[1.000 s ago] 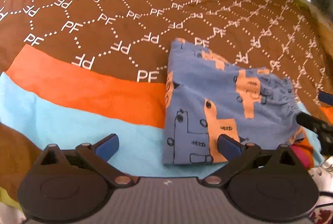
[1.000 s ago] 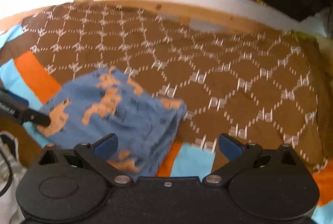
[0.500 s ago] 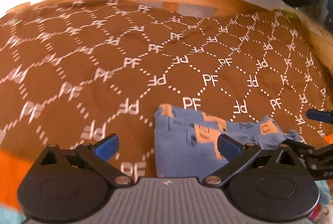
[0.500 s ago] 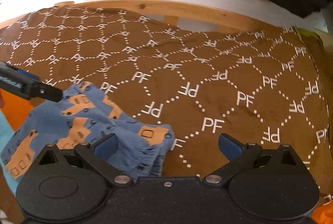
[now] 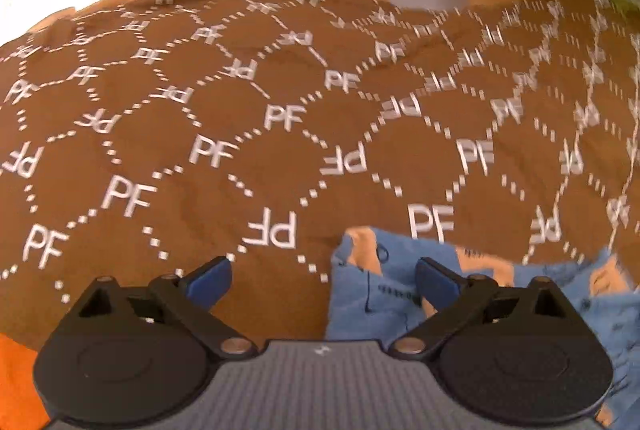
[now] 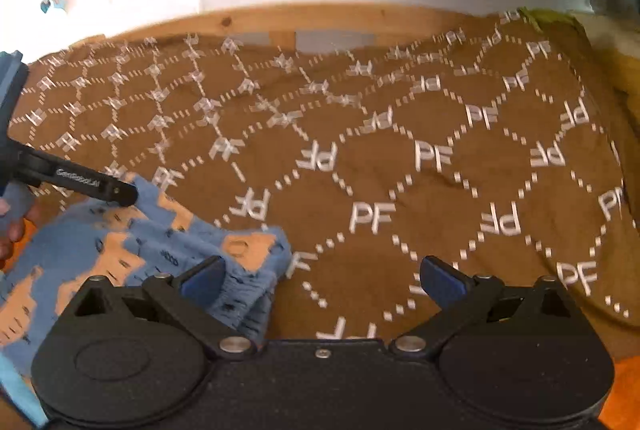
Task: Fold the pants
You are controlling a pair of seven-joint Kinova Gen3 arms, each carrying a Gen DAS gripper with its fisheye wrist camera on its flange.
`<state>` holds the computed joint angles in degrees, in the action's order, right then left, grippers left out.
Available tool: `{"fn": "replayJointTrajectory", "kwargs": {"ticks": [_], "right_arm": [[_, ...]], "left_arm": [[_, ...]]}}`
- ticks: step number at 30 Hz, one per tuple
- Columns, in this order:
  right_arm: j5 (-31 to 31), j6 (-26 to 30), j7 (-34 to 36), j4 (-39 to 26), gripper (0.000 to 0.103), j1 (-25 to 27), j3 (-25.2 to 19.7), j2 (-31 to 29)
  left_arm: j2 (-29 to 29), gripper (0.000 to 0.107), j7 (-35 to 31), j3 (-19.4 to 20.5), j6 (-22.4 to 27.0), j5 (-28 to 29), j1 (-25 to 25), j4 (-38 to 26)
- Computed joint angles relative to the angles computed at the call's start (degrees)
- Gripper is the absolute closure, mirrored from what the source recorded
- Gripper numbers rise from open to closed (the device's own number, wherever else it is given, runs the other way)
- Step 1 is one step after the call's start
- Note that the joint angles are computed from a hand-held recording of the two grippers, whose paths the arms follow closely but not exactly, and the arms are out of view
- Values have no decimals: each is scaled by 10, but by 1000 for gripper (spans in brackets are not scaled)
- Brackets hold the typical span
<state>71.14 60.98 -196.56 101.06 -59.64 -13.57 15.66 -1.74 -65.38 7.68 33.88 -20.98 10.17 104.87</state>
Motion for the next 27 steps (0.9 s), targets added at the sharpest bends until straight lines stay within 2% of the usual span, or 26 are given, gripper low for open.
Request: {"fn": "replayJointTrajectory", "kwargs": {"ticks": [3,6,8,9,11,13,16,18,20,22,25,27], "right_arm": [[13,0,-5,5,1,-13,12,-7],[-23,23,56,-22,1,18,-18,7],[-37,13,74,-18,1,19,-15,2],[-41,20,69,-18,1,3,-2,-1],[-39,20,48,-10,1,-30,27,-13],[-42,-17,44,5,1,-23,22,-33],[-70,-87,99,6,1,49,-39,-45],[-97,-110,145,-1,1,79,-65,-31],[-127,-110,176,-8,1,67,-49,-28],[-146,-114,181,-12,1,37,-11,-34],[-148,-108,184,-13,1,28,-9,-44],[-157,-131,202,-5,1,36,-14,-57]], "left_arm": [[-33,5,-24,-66,-12,65,42,11],[-70,5,-54,-145,8,135,110,24],[-91,5,-100,-165,30,181,123,37],[-101,5,-123,-159,42,196,116,45],[-121,5,-163,-119,61,217,73,63],[-143,5,-210,-89,72,244,33,83],[-171,5,-271,-90,94,298,13,105],[-171,5,-278,-74,110,309,-17,111],[-182,5,-295,-80,98,320,-19,126],[-187,5,-300,-76,101,320,-24,128],[-191,5,-306,-78,106,329,-27,129],[-192,5,-313,-83,106,335,-28,131]]}}
